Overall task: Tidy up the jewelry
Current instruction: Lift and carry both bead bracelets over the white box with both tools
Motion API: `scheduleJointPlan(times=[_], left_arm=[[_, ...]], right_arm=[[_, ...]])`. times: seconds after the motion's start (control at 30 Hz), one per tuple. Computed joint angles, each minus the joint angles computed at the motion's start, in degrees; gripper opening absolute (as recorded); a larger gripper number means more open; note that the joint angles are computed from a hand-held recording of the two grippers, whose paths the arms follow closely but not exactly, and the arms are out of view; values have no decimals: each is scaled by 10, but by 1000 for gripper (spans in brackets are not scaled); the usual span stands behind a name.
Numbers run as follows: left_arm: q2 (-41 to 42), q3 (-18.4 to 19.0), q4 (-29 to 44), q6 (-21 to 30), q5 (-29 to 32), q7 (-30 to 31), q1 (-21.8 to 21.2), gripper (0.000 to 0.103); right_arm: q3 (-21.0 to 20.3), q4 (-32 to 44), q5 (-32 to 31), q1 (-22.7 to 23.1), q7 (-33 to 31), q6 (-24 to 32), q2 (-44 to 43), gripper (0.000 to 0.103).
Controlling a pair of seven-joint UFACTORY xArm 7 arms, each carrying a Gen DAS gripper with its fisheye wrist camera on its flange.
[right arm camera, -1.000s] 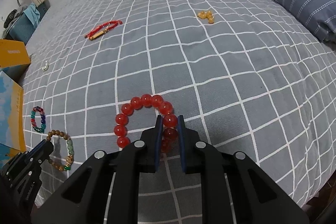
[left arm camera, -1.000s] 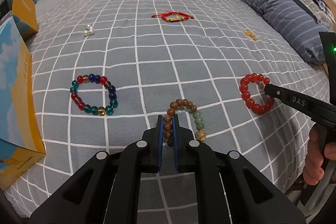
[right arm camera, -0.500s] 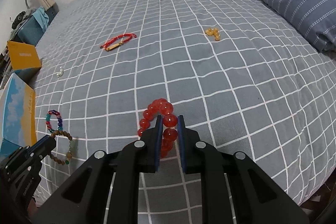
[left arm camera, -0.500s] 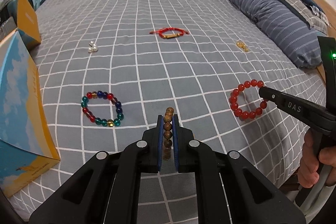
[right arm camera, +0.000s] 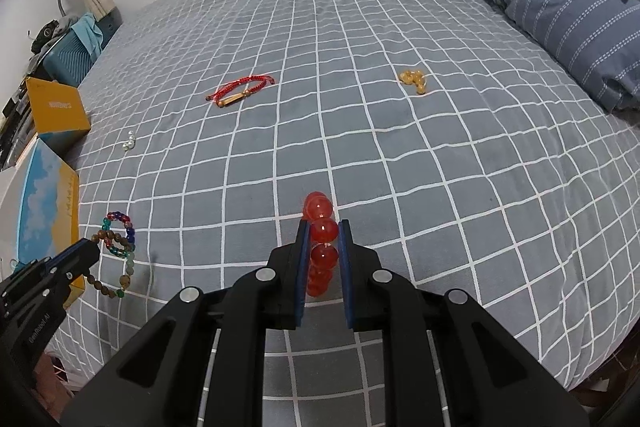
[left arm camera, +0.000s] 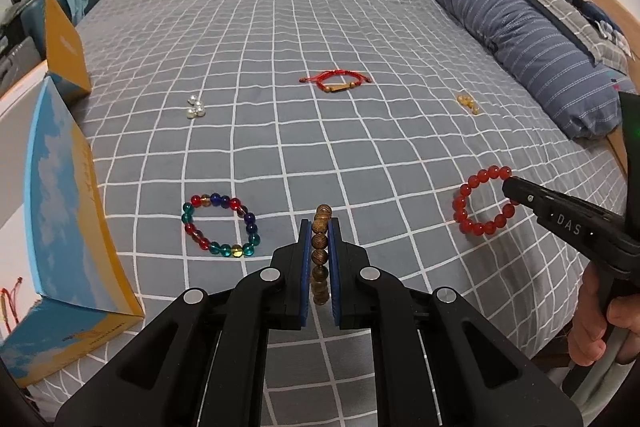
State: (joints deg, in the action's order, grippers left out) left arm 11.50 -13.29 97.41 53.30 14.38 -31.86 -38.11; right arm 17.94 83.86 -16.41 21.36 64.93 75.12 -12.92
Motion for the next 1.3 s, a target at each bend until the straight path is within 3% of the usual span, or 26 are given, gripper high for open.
scheduleJointPlan(times=[0.4, 0.73, 1.07, 1.3], left_arm=[[15, 9, 63, 40, 16, 7, -3, 7], [22, 19, 117, 77, 19, 18, 0, 7], [16, 32, 163, 108, 33, 25, 13, 7], [-25, 35, 135, 111, 22, 25, 46, 7]], right_arm=[[-2, 50, -13, 4, -13, 17, 24, 13], [-7, 142, -34, 25, -34, 43, 78, 13], [-28, 297, -80, 90, -62, 87, 177, 13], [-65, 441, -115, 160, -95, 127, 271, 13]])
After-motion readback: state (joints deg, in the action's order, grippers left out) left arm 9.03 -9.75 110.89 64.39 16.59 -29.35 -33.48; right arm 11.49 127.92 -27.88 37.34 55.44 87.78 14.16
